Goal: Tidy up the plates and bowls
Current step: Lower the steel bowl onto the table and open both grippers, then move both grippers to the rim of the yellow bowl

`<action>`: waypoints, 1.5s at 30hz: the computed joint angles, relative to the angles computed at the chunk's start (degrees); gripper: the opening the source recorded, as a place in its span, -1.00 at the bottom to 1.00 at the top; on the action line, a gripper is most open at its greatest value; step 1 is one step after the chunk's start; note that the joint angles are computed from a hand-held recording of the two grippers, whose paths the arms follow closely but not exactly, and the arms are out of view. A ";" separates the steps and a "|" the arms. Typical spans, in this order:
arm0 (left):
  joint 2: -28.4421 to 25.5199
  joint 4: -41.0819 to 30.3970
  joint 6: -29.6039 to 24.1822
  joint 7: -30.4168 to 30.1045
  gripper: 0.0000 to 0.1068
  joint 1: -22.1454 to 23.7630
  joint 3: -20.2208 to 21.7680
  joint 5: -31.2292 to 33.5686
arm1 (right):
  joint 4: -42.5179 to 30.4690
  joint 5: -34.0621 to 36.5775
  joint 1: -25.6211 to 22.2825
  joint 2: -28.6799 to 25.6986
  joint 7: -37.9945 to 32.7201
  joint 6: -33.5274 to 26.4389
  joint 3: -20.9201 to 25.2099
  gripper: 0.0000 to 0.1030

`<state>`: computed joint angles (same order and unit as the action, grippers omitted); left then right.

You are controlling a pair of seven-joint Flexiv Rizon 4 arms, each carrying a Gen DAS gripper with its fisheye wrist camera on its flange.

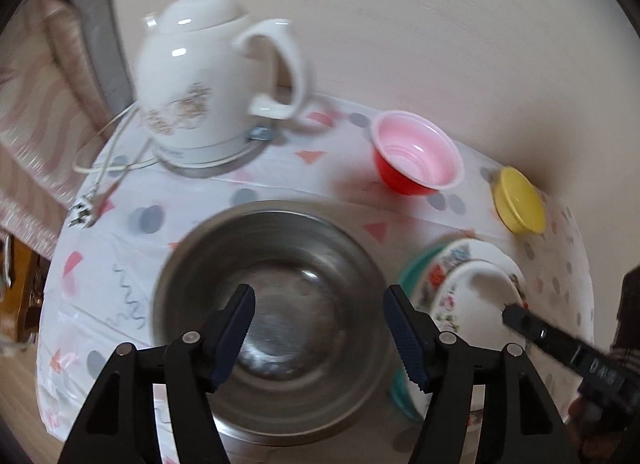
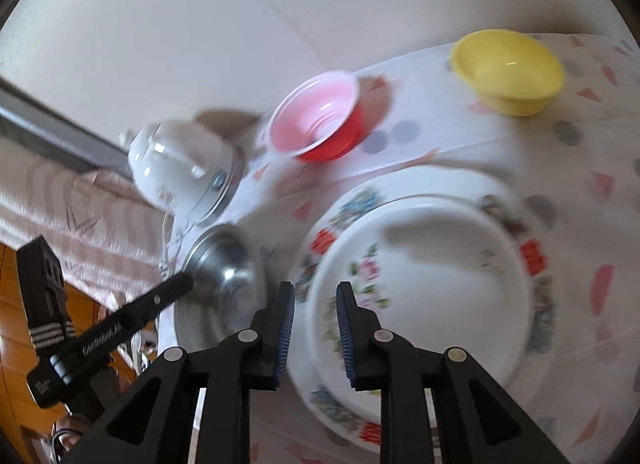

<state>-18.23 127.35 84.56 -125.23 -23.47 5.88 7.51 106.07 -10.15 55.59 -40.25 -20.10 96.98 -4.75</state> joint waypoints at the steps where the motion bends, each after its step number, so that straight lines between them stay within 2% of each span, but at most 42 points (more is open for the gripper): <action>1: -0.12 -0.27 -0.29 0.58 0.35 0.23 -0.63 -0.24 | 1.23 0.80 0.99 0.55 0.64 0.79 -1.60 -0.58; 6: -1.79 -4.18 -3.06 3.13 0.44 -0.40 -2.58 -0.75 | 5.93 4.98 6.33 2.39 3.01 2.68 -9.35 -0.58; 12: -4.43 -9.93 -7.05 4.87 0.48 -1.68 -3.49 -0.61 | 11.07 9.25 10.93 4.10 4.38 2.94 -16.65 -0.47; 15: -6.40 -13.86 -9.80 5.55 0.57 -2.59 -3.94 -0.35 | 12.79 10.27 10.82 4.63 4.79 2.48 -17.80 -0.41; 19: -8.72 -17.96 -12.20 6.98 0.59 -3.15 -4.87 -0.59 | 14.23 10.08 9.29 5.13 5.30 1.59 -18.33 -0.38; 23: -11.07 -22.43 -14.73 7.38 0.62 -4.32 -4.80 -0.43 | 13.72 8.95 6.07 4.73 5.42 1.29 -17.61 -0.36; 28: -13.77 -27.87 -18.80 6.35 0.62 -6.12 -3.89 0.51 | 10.36 7.06 0.13 3.47 4.31 0.48 -14.59 -0.36; 37: -16.82 -33.34 -22.79 4.10 0.62 -6.62 -3.97 0.38 | 2.66 3.19 -11.10 -0.42 1.64 -0.99 -6.18 -0.36; 41: -17.30 -34.15 -22.91 3.21 0.62 -6.29 -4.23 0.13 | -1.11 1.88 -16.26 -2.82 0.71 -2.54 -1.25 -0.36; 45: -18.16 -35.70 -23.06 2.62 0.62 -6.43 -4.19 0.32 | -3.02 0.56 -19.09 -4.77 -1.13 -2.42 1.84 -0.41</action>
<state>-36.39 91.66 61.50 -122.61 -29.90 1.69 7.83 103.05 -9.59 36.50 -45.01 -21.23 94.56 -2.92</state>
